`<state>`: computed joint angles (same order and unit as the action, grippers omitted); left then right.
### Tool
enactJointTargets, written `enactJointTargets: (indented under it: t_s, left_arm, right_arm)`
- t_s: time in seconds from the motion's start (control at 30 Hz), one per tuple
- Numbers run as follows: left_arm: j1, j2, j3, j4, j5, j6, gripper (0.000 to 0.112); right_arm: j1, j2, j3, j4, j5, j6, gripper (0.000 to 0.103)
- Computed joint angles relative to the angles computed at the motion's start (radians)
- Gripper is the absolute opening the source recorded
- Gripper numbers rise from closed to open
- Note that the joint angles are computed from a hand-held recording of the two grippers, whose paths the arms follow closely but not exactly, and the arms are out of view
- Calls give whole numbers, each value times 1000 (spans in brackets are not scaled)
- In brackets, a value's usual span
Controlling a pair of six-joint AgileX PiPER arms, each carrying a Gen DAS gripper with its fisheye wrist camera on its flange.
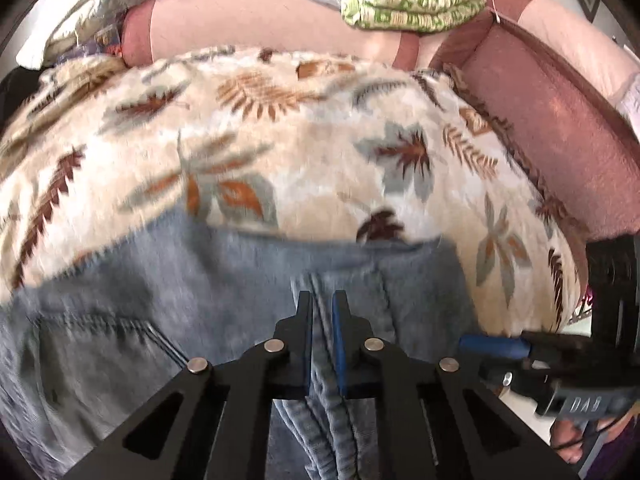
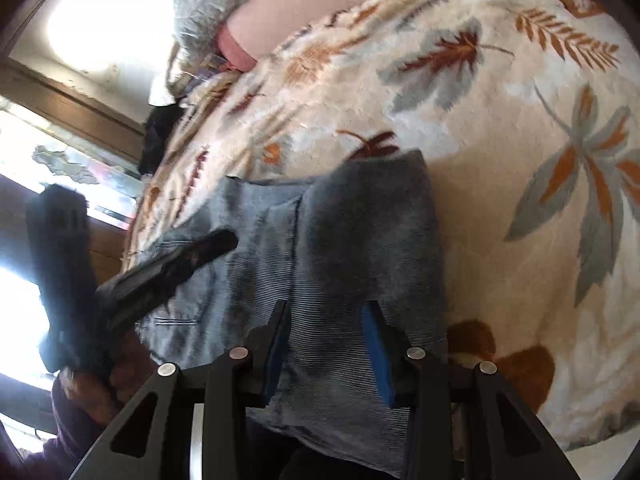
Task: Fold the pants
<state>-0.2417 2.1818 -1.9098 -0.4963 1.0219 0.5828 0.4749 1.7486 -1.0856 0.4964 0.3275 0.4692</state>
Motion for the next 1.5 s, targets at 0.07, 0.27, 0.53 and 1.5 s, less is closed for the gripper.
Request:
enactJointTargets:
  t_s: [0.07,0.27,0.53,1.5]
  left_arm:
    - [16,-27,-1,-32,36,22,10]
    - [61,-121,173,30,-32,-10,10]
    - [79,-188,400,107,-191,3,12]
    - [808,-33,142,-323,99,238,85]
  right_arm:
    - [2,1,-16,17,13,-34,41]
    - [17,51,-72,86,40,-114,41]
    - [50,185,-223,67,177,-123,42]
    - [337,298,-596,-335,163,243,54]
